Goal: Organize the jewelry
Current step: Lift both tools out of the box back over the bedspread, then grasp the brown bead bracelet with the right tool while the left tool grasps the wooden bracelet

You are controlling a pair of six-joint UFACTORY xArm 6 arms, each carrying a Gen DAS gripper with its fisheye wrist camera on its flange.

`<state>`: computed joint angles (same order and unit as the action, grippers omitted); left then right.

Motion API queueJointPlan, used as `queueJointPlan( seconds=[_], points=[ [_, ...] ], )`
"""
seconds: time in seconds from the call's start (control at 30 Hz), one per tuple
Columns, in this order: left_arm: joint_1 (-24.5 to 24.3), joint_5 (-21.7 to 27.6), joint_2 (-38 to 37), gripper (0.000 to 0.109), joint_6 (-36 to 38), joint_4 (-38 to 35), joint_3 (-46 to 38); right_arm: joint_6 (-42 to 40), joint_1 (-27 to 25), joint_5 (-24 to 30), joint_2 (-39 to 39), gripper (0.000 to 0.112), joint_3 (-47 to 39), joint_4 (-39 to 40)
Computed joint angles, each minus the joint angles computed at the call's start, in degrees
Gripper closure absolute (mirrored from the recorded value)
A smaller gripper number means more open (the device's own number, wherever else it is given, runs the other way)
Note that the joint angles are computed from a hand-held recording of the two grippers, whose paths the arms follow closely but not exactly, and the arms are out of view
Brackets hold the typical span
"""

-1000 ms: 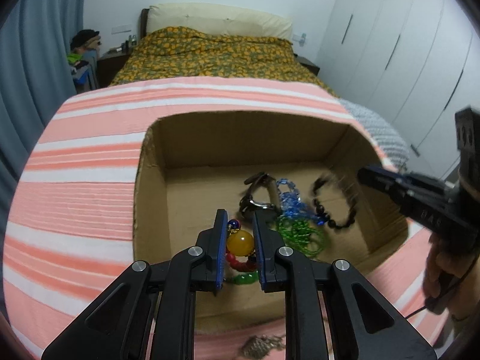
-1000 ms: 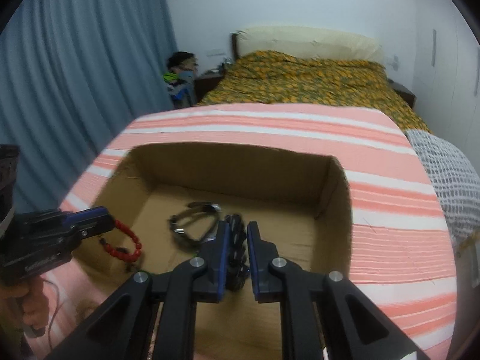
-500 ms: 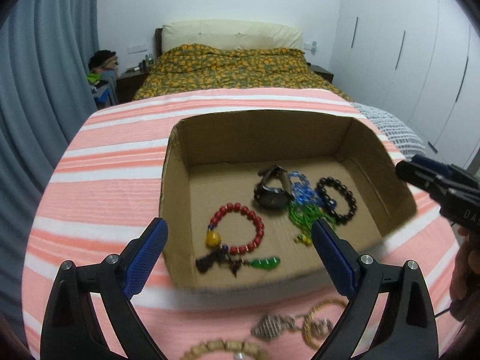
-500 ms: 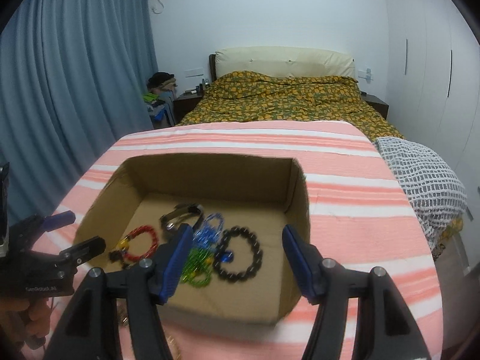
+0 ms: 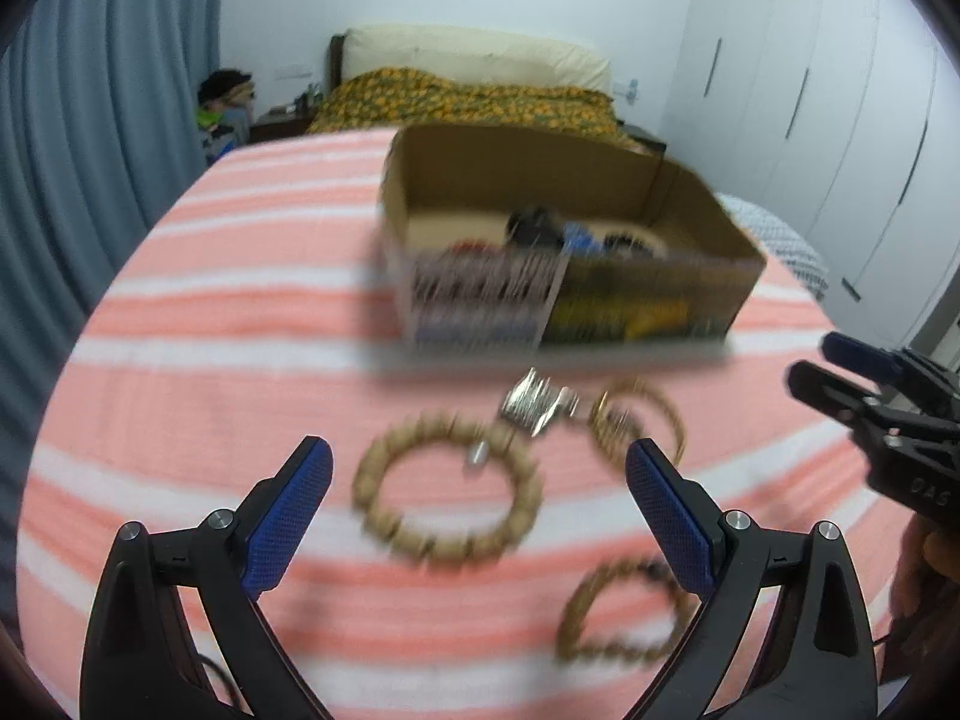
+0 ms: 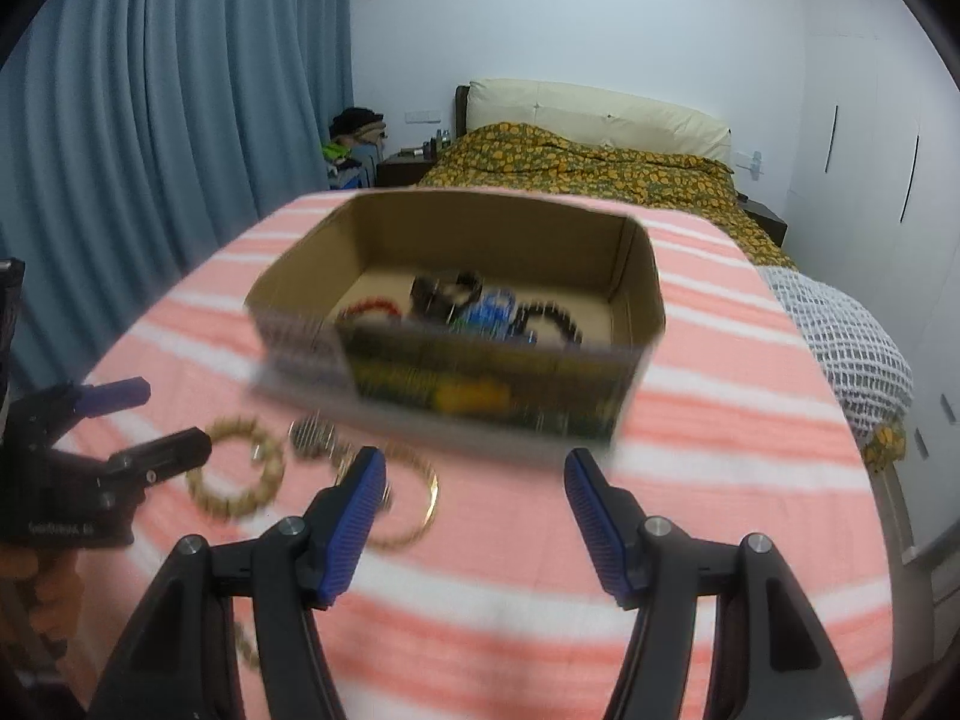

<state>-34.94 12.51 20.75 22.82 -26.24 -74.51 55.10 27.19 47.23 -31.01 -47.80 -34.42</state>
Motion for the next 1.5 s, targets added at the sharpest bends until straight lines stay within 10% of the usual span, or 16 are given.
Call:
queueJointPlan(
  seconds=[0.5,1.0,1.5],
  points=[
    [2.30,-5.32,-7.17,0.010,1.81,-1.04,17.87,16.93,14.61,11.19,-8.92,0.049,9.93,-3.34],
    [3.80,-6.03,-5.64,0.006,-15.01,19.41,17.62,19.31,15.27,6.41,-8.32,0.049,11.99,-2.39],
    [3.81,-5.64,-5.40,0.006,-14.62,19.06,17.19,8.49,11.54,-3.12,-3.35,0.049,9.88,3.17]
  ],
)
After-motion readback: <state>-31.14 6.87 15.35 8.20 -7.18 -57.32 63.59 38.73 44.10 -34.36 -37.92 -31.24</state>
